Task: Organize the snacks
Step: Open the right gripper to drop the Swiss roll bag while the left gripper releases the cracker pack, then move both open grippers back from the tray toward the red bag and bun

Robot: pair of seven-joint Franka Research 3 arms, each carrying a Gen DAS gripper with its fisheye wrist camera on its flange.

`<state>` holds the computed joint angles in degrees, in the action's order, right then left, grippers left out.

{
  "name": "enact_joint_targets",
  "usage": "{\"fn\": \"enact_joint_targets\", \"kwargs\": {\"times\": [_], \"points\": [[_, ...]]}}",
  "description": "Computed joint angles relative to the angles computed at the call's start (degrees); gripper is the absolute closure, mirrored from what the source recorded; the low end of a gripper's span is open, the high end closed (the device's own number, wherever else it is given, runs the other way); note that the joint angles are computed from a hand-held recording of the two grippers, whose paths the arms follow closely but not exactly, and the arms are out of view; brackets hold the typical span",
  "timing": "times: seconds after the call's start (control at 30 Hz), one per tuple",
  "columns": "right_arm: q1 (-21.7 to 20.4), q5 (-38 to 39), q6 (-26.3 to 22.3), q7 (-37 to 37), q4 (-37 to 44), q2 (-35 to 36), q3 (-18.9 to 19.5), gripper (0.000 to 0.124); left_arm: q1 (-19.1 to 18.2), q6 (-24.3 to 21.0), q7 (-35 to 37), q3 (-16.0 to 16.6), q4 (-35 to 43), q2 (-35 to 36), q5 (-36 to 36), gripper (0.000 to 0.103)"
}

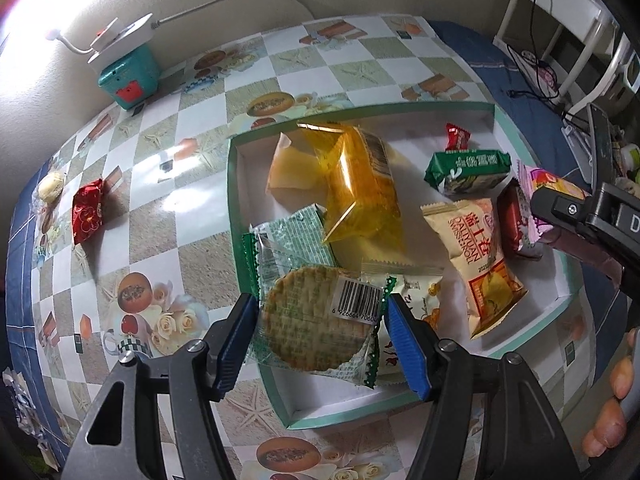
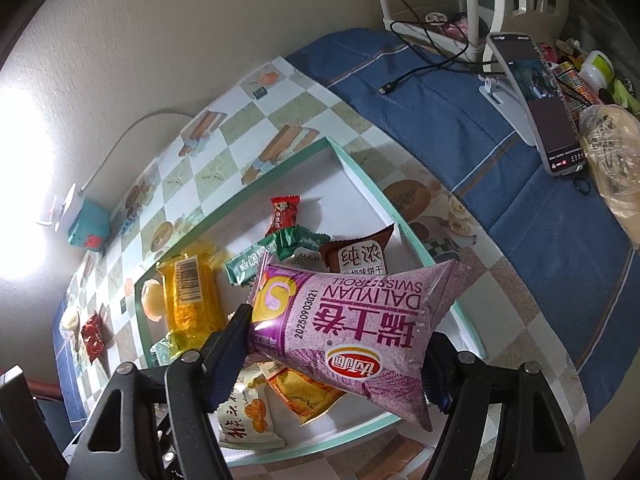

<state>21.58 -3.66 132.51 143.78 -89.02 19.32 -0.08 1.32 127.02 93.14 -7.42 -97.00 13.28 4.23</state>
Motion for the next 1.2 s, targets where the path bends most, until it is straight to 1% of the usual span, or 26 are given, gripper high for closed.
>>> {"fn": "enact_joint_targets", "kwargs": {"times": [0.1,0.13,0.17,0.53,0.6,0.67,0.8,0.87,0.9,1.0,1.07,1.2], "points": [[-0.1,0.7,-1.5,-0.7,1.2,1.1,0.2,0.047,-0.1,-0.7,0.2,0.0,-0.1,0.3,0.4,0.036],[-0.1,0.9,-2.0,-0.9,1.6,1.4,0.3,0.046,-0.2,-0.9,0.2,0.0,0.0,0.5,0.5,0.033],[-0.1,1.2,-2.2,-1.1,1.8,1.6,0.3,0.046,-0.3,-0.9,0.1,0.0,0.0,0.5,0.9,0.029],[0.1,1.4,-1.8,-0.9,1.7,1.2,0.1,0.045,0.1,0.8,0.8,0.2,0.1,-0.2,1.1,0.028],[0.2,1.0,-1.5,-0.9,1.8,1.1,0.0,0.042,0.2,1.4,0.5,0.3,0.1,-0.5,1.2,0.027],[0.4,0.5,-1.3,-0.6,1.9,1.0,-0.1,0.034,0.3,1.8,0.0,0.5,0.0,-0.7,1.5,0.027],[0.7,-0.3,-1.1,-0.6,2.3,1.0,-0.1,0.032,0.8,2.7,-1.6,1.0,0.3,-0.9,1.3,0.026],[0.8,-0.7,-1.1,-1.0,2.6,1.2,-0.1,0.021,1.3,3.4,-2.4,1.2,0.4,-0.9,0.8,0.013],[1.0,-1.1,-1.0,-0.9,2.7,1.3,-0.2,0.021,1.6,3.8,-2.5,1.2,0.3,-1.0,0.3,0.007],[1.2,-1.7,-0.9,-1.3,3.2,1.5,-0.1,0.021,2.7,4.7,-3.6,1.4,0.5,-0.9,-2.2,0.007],[1.5,-2.4,-1.1,-1.5,3.6,1.6,-0.3,0.021,3.5,5.6,-5.7,1.8,0.4,-0.9,-3.6,0.006],[2.1,-3.6,-2.0,-1.7,4.9,2.2,-0.4,0.021,4.3,7.0,-10.2,2.7,0.4,-0.7,-2.7,0.005]]}}
